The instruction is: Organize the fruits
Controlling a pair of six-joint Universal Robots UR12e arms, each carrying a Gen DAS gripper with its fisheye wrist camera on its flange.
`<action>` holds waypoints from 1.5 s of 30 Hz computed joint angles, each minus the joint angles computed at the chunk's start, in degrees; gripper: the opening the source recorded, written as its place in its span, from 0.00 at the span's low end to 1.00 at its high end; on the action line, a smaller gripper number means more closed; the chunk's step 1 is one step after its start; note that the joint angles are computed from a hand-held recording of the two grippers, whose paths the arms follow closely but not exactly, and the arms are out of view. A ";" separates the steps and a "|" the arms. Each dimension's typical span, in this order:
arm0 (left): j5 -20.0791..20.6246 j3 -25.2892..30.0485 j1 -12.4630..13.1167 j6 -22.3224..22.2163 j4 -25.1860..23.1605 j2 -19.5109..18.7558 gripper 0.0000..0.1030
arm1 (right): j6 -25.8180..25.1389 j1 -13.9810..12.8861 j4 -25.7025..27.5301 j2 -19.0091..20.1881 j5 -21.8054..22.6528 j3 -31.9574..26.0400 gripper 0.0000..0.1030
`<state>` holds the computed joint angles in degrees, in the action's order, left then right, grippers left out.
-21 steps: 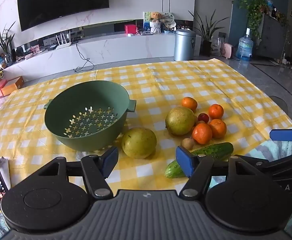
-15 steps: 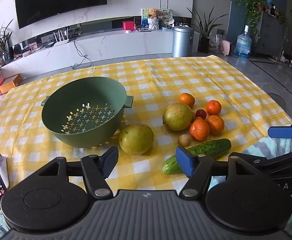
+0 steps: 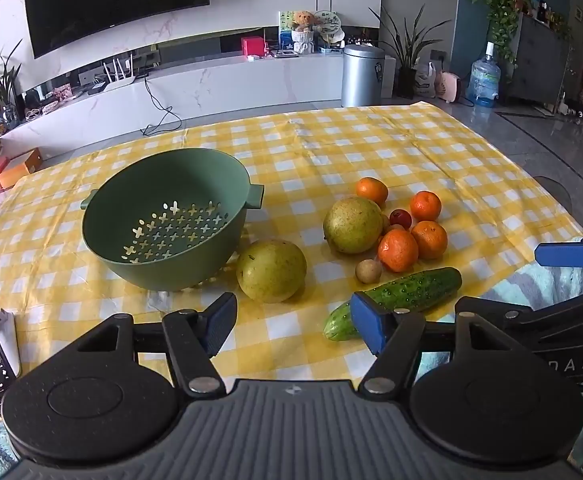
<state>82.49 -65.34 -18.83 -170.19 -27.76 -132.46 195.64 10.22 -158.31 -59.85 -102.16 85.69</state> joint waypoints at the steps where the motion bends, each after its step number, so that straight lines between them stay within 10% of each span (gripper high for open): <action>1: 0.06 0.11 -0.03 0.06 -0.21 -0.03 0.75 | -0.04 0.00 0.12 0.03 0.02 -0.04 0.96; 45: 0.54 0.15 0.08 0.52 -1.47 0.17 0.75 | 1.56 -0.24 -0.23 0.10 0.08 0.26 0.96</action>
<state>83.03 -65.19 -18.75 -169.67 -29.23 -132.29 197.20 9.98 -158.54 -59.75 -102.08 85.95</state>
